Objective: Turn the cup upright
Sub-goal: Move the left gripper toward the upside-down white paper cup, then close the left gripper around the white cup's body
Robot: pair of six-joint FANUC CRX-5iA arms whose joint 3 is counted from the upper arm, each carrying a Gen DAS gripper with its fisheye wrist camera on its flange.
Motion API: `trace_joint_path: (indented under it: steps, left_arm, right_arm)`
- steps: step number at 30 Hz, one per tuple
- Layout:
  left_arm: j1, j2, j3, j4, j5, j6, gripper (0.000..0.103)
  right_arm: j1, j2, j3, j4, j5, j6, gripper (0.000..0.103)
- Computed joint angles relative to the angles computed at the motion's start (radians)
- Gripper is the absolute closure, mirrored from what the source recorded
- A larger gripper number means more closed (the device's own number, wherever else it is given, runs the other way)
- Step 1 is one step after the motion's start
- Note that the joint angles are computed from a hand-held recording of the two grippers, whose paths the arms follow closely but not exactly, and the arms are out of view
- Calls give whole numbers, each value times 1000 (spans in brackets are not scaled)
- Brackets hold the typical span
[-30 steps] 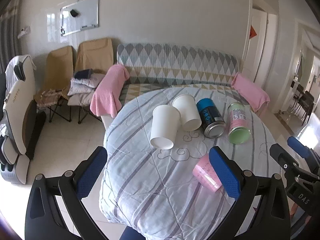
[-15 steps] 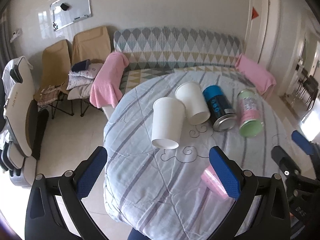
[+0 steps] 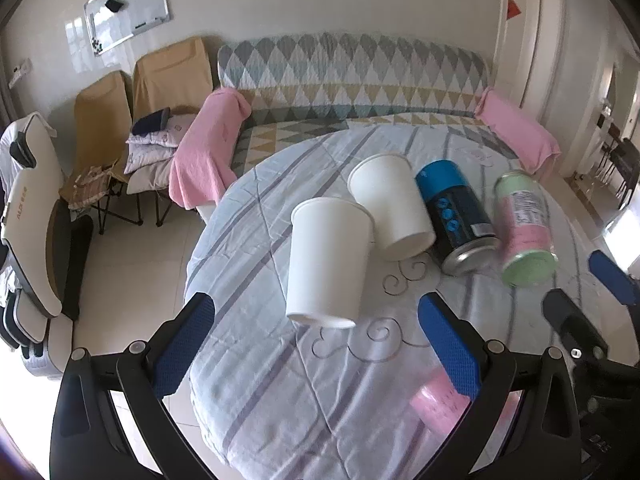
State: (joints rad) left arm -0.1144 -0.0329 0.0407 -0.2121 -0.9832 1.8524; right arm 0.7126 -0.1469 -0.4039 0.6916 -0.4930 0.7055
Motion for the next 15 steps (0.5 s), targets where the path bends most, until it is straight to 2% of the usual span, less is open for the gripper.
trace_joint_path:
  steps: [5, 9, 12, 15]
  left_arm:
    - [21, 42, 17, 36, 1, -24, 0]
    - [24, 62, 31, 46, 0, -33, 0]
    - [25, 64, 26, 62, 23, -51, 0]
    - [30, 96, 52, 72, -2, -71, 0]
  right_arm:
    - [-17, 31, 29, -25, 4, 19, 20]
    - [-29, 56, 65, -93, -11, 73, 20]
    - [-37, 62, 75, -123, -11, 93, 20]
    - [-41, 65, 83, -146, -14, 110, 20]
